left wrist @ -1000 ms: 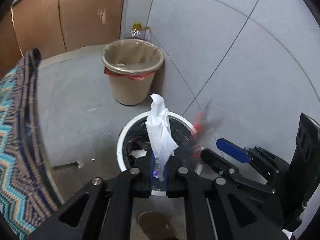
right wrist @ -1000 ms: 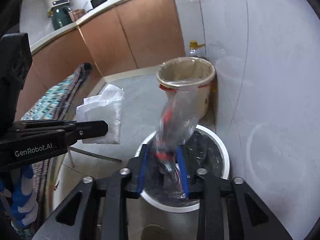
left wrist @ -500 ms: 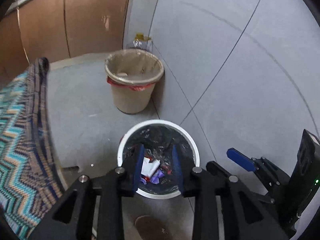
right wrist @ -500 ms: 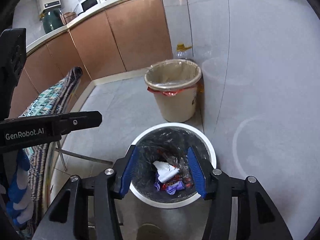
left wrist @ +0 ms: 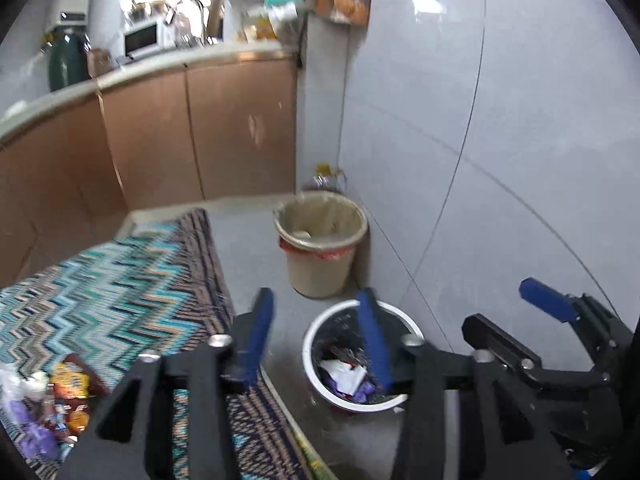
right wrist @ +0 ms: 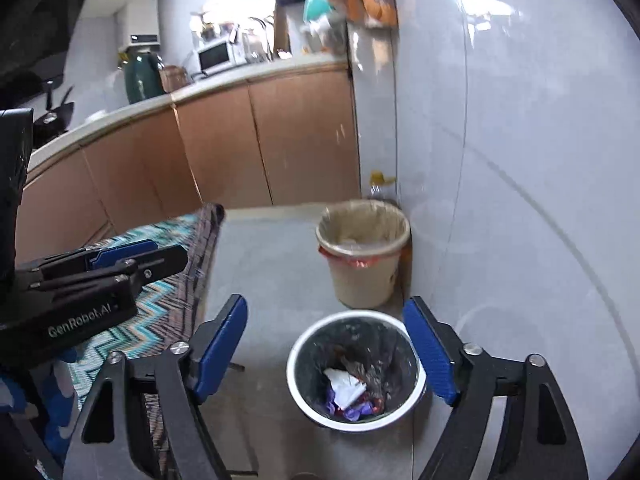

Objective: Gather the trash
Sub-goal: 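Move both open tools back toward the remaining trash on the rug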

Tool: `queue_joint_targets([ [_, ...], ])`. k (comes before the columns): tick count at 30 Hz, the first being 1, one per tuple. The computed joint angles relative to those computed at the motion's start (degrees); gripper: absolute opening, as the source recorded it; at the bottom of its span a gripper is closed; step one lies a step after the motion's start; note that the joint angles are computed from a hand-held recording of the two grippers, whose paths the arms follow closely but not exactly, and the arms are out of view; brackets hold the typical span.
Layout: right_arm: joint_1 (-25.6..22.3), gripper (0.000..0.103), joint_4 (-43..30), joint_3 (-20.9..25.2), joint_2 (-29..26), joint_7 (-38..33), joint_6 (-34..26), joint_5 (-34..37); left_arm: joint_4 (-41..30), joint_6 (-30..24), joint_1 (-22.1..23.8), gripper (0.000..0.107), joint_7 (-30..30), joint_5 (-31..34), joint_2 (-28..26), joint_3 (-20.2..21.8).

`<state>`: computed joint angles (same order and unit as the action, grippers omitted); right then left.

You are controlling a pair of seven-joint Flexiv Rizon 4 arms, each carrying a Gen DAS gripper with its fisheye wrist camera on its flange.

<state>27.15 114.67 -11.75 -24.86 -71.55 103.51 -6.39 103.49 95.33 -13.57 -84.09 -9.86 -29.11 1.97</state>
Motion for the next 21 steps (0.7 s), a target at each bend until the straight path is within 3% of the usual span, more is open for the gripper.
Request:
queue_joint_targets([
  [6, 11.5, 0.093, 3.9, -9.6, 4.2, -2.9, 1.9, 3.3, 5.3, 4.7, -4.0, 0.053, -2.0, 0.5, 4.2, 6.4],
  [10, 23.2, 0.098, 6.6, -20.3, 6.6, -5.7, 2.3, 7.7, 8.7, 10.3, -11.6, 0.055, -2.4, -2.3, 5.5, 15.2],
  [13, 29.6, 0.1, 7.7, -26.5, 7.1, -7.1, 2.5, 10.4, 11.0, 14.0, -15.8, 0.055, -0.6, -6.0, 5.9, 19.5],
  [16, 36.4, 0.1, 8.9, -33.0, 8.0, -8.6, 2.6, 12.6, 13.5, 17.6, -18.1, 0.055, 1.9, -9.5, 6.7, 21.4],
  [21, 44.6, 0.101, 10.9, -40.6, 9.7, -10.7, 3.0, 14.3, 17.3, 21.2, -19.1, 0.055, 5.9, -14.7, 9.0, 21.1],
])
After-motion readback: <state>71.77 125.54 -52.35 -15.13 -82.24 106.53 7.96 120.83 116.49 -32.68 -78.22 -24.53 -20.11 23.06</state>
